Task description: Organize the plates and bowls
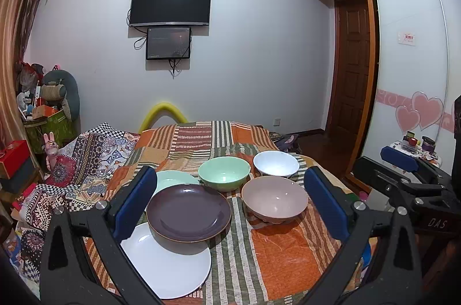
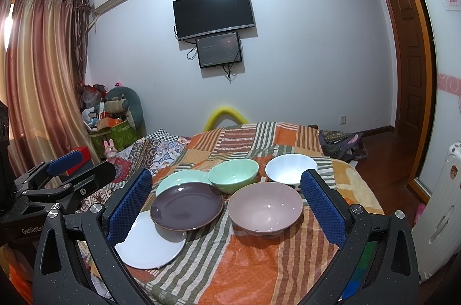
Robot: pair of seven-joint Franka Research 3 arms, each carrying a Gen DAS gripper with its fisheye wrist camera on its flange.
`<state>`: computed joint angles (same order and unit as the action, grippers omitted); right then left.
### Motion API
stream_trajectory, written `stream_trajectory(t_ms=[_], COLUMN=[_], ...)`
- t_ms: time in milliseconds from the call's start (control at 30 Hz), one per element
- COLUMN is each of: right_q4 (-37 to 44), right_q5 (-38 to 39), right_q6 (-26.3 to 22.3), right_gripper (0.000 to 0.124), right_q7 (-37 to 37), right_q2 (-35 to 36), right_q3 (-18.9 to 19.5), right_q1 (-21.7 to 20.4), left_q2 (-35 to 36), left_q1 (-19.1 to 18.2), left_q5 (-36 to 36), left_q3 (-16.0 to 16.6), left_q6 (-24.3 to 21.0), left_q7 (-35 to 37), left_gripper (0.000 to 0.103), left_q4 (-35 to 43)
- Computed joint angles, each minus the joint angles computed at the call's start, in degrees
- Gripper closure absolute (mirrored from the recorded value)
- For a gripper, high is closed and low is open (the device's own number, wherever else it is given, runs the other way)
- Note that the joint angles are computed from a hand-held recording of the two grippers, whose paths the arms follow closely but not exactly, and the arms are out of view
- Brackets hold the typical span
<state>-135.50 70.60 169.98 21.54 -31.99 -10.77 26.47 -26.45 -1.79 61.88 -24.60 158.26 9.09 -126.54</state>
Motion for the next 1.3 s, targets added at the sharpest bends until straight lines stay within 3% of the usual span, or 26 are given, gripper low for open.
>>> stream_trajectory(t_ms=[233, 467, 600, 667, 900, 1033, 1300], right_q4=[-0.04, 0.32, 0.36, 0.59, 2.06, 3.43, 7.32], right_q5=[0.21, 0.23, -0.33, -1.35, -5.40, -8.07, -14.65], right_q6=[0.07, -1.41, -1.83, -2.78, -7.07, -10.38, -17.23], right_gripper=[0.021, 0.021, 0.024, 0.029, 0.047, 0.054, 0.074], right_q7=[-0.22, -0.21, -0.19, 0.83, 5.75, 9.07, 17.99], right_q2=[-0.05, 1.06, 2.04, 2.82, 6.66, 9.61, 16.85], right_q3=[0.03, 0.38, 1.20, 1.69, 3.48, 4.53, 7.71], right_q1=[0.01, -0.44, -0.89, -1.49, -3.78, -5.20, -8.74], left_q2=[0.35, 1.64, 1.15, 0.83, 1.57, 4.05, 12.47], left_q1=[-0.36, -2.22, -0.32, 0.26, 0.93, -0.37, -0.18], left_q5=[-0.75, -7.68, -9.65, -10.63, -17.49, -23.97, -34.56], left_q3=[0.69, 4.35, 4.35, 4.75, 8.64, 12.68, 16.60], left_q6=[1.17, 4.80, 5.06, 4.62, 3.31, 4.12, 4.60], left_q7=[0.91, 7.17, 8.76, 9.86, 16.96, 23.49, 33.50], left_gripper=[0.000, 0.000, 0.002, 0.011, 0.025, 0.041, 0.046], left_q4=[-0.11, -1.50, -2.85, -3.51, -5.38, -5.80, -3.40])
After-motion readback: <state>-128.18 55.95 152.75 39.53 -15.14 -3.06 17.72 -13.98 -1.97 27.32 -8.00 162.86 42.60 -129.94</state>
